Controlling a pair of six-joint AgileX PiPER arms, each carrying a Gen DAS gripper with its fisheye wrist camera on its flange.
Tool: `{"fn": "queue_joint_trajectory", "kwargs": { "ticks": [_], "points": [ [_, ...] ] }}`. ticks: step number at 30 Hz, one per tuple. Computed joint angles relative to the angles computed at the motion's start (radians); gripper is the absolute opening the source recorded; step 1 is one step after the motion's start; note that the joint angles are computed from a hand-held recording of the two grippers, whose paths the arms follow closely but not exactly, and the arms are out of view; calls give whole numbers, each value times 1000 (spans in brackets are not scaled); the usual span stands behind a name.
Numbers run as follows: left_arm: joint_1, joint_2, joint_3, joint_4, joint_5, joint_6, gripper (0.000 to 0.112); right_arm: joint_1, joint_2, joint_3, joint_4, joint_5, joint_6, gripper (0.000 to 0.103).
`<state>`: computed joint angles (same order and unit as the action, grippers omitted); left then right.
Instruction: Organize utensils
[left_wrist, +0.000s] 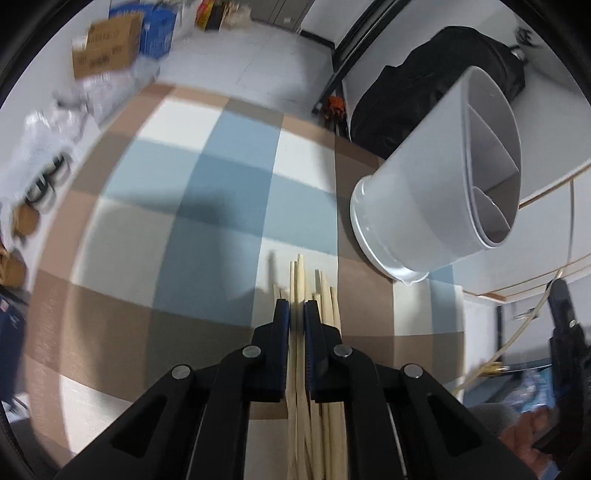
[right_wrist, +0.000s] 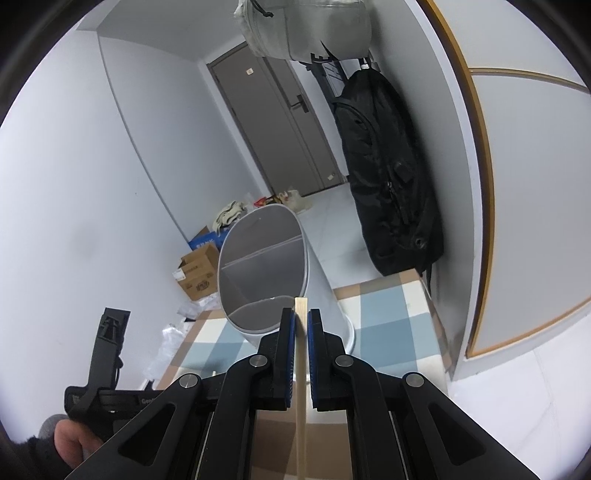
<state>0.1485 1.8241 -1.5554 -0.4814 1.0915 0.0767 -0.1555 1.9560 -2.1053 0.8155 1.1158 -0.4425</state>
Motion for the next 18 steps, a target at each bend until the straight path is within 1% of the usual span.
{"fn": "queue_joint_trajectory", "kwargs": {
  "ticks": [5,8,10,16,18],
  "points": [
    [59,41,1,-114,49,26,4,-3,-3,4,-5,-5,6,6],
    [89,40,9,-187,54,64,4,-3,-1,2,-9,-6,11,6],
    [106,35,13,-237,71,87,4,-2,2,-3,-10,-4,14,6],
    [114,35,12,-259,83,97,4,1,-3,4,-12,-13,6,6],
    [118,53,-3,-263,112,97,4,2,-7,11,-11,-19,0,6]
  ]
}}
